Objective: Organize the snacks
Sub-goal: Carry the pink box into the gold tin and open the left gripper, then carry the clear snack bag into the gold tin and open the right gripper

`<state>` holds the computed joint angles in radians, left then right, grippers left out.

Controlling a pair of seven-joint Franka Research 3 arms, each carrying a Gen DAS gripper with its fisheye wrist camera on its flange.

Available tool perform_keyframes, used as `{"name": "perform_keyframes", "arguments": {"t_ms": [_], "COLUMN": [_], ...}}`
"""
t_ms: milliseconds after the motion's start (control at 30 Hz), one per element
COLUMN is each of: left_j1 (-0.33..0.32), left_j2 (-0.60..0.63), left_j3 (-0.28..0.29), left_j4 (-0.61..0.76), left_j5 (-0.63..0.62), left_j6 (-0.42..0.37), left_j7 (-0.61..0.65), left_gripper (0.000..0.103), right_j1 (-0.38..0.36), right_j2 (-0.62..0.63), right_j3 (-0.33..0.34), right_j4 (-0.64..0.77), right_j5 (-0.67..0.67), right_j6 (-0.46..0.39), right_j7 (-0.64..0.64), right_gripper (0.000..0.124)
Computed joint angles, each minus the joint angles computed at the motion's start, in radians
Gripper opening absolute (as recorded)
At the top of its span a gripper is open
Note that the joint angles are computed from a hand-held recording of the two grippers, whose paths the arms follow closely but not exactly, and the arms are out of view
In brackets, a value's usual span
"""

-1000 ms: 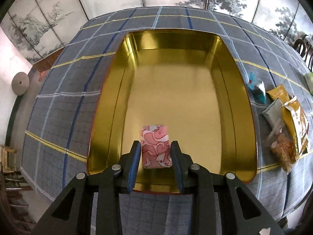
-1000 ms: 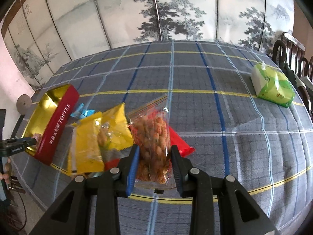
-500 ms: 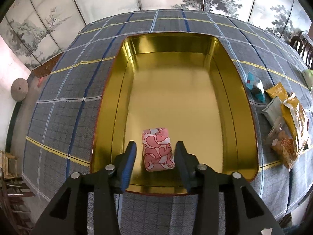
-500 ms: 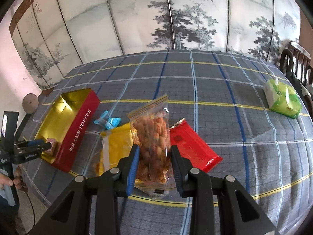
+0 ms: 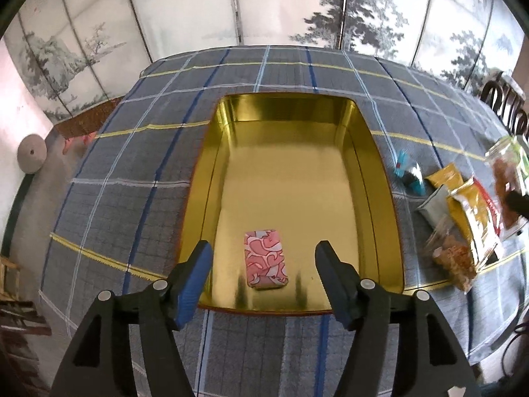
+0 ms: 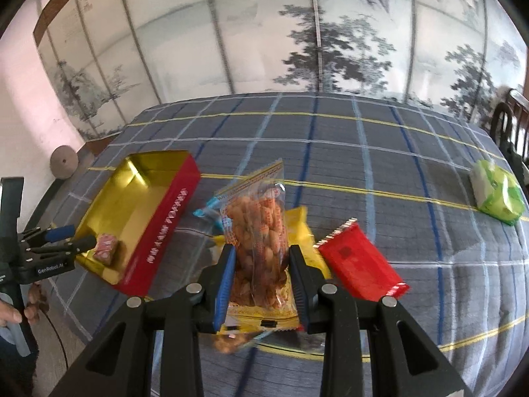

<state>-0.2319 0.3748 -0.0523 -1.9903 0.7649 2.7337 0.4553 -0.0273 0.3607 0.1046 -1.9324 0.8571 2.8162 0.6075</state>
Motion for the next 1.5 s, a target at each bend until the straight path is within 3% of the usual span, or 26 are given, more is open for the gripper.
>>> {"name": "perform_keyframes", "arguments": {"t_ms": [267,367,500,700,1000,1500], "left_j1": [0.047,0.019,-0.017,0.041,0.143,0.176], "left_j2": [-0.071,-0.115,-0.187,-0.257,-0.29,-0.323], "left_j3": [-0.01,0.037,0.085,0.037,-0.031,-0.053], "left_j4": [-0.115,-0.168,-0.221,-0.281,-0.344,-0.398], "left_j5": [-0.074,0.005,0.253,0.333,0.302,0.275], "left_j6": [0.114,0.148,0.104,0.017,-0.023,-0.003], "left_j7": [-0.004,-0.108,-0.359,-0.486,-0.534,-0.551], "left_gripper": [0.062,0.063,0.08,0.08,0.08,0.08], "right_j1": [0.051,0.071,0.103,0.156,0.22,0.298], "right_j2": [0.014,0.033,0.051,0.069,0.119,0.195], "right_j3": [0.023,0.031,0.039,0.038,0.009,-0.026], "right_j4": [0.027,0.049,0.067,0.075,0.119,0.182], "right_j5": [-0.024,-0.04,-0.07,-0.134,-0.27,-0.499], "right_j6": [-0.049,-0.081,-0.096,-0.091,-0.094,-0.078], "right_j7": [0.002,0.019,0.034,0.084,0.274,0.515], "right_gripper": [0.032,0.032,0.032,0.032,0.032,0.032]}}
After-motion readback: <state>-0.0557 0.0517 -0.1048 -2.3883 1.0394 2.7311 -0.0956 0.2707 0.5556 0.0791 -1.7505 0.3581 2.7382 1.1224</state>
